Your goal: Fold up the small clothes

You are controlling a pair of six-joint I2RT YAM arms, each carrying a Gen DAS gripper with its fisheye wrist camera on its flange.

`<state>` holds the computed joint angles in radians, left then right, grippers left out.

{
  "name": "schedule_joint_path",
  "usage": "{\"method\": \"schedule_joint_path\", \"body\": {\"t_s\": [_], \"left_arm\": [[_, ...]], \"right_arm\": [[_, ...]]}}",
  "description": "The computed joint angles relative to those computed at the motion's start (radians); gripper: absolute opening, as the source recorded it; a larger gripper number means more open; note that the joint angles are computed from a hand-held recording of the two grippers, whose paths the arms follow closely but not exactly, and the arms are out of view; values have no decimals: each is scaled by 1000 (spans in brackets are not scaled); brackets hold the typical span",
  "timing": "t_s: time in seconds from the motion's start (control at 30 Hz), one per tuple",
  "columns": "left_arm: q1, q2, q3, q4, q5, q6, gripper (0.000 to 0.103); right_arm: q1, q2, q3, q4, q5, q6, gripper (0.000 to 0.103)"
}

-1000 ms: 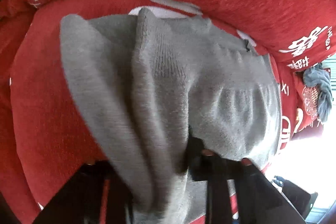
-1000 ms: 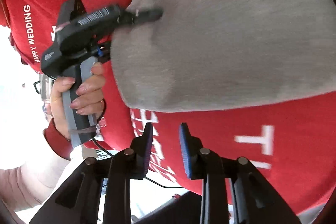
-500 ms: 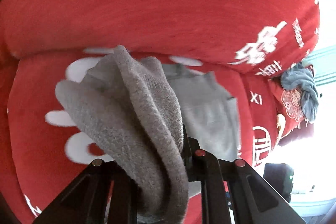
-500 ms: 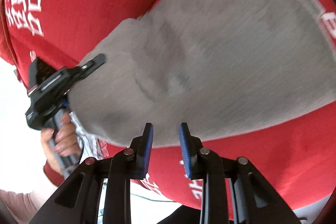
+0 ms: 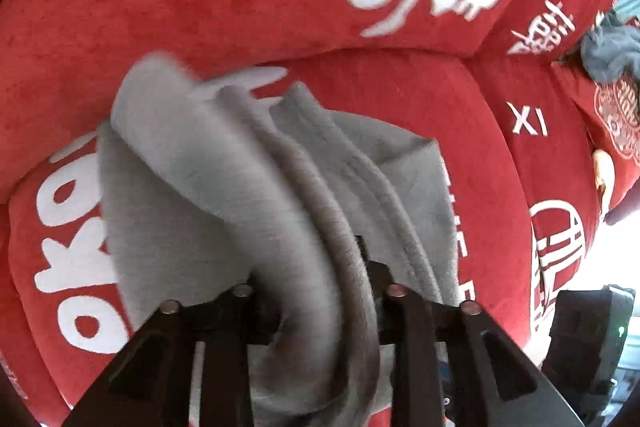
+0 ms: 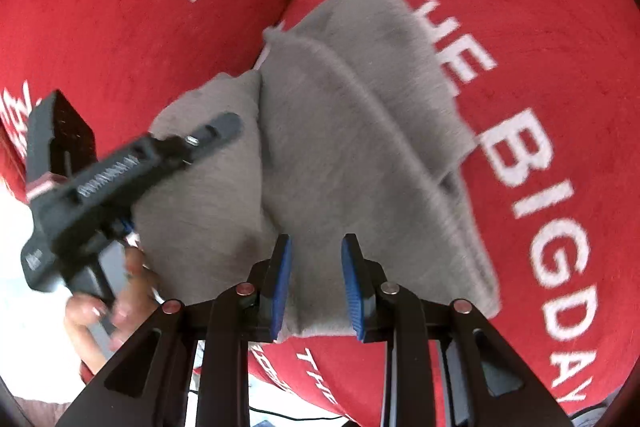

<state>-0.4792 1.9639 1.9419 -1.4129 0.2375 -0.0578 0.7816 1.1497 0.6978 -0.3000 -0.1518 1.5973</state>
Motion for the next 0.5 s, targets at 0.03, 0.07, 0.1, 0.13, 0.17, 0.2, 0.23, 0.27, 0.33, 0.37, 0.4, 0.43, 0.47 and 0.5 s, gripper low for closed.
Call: {"method": "schedule_joint_path", "body": {"t_s": [0.03, 0.07, 0.1, 0.13, 0.17, 0.2, 0.23, 0.27, 0.33, 0.37, 0.4, 0.43, 0.47, 0.5], "left_arm": [[-17, -20, -20, 21, -7, 0, 43], [-28, -32, -26, 33, -5, 3, 48], [-44, -45, -25, 41, 3, 12, 51], [-58, -45, -12, 38, 4, 15, 51], [-73, -45, 5, 31, 6, 23, 51], [-81, -47, 24, 23, 11, 25, 51], [-77, -43, 44, 16, 20, 24, 51], [-71, -50, 54, 12, 35, 19, 51], [-44, -61, 73, 10, 51, 5, 52], [-30, -70, 69, 11, 48, 0, 57], [-8, -93, 47, 24, 33, -9, 76], [20, -134, 0, 56, -2, -29, 83], [41, -157, -30, 79, -21, -39, 83], [80, -173, -49, 80, -31, -34, 83]], "right_arm": [[-8, -12, -21, 17, -6, 5, 29], [-15, -25, -43, 35, -14, 10, 29], [-17, -32, -60, 53, -17, 20, 29], [-17, -39, -80, 76, -20, 34, 29], [-21, -60, -101, 84, -26, 41, 29], [-26, -68, -117, 99, -31, 48, 29], [-38, -79, -135, 109, -41, 48, 29], [-41, -87, -145, 118, -41, 53, 29], [-59, -128, -179, 144, -42, 62, 30], [-48, -134, -204, 198, -22, 89, 30], [-55, -154, -233, 231, -16, 107, 30], [-60, -173, -262, 273, -7, 132, 37], [-69, -198, -304, 330, 1, 166, 42], [-89, -229, -342, 368, -2, 188, 49]]}}
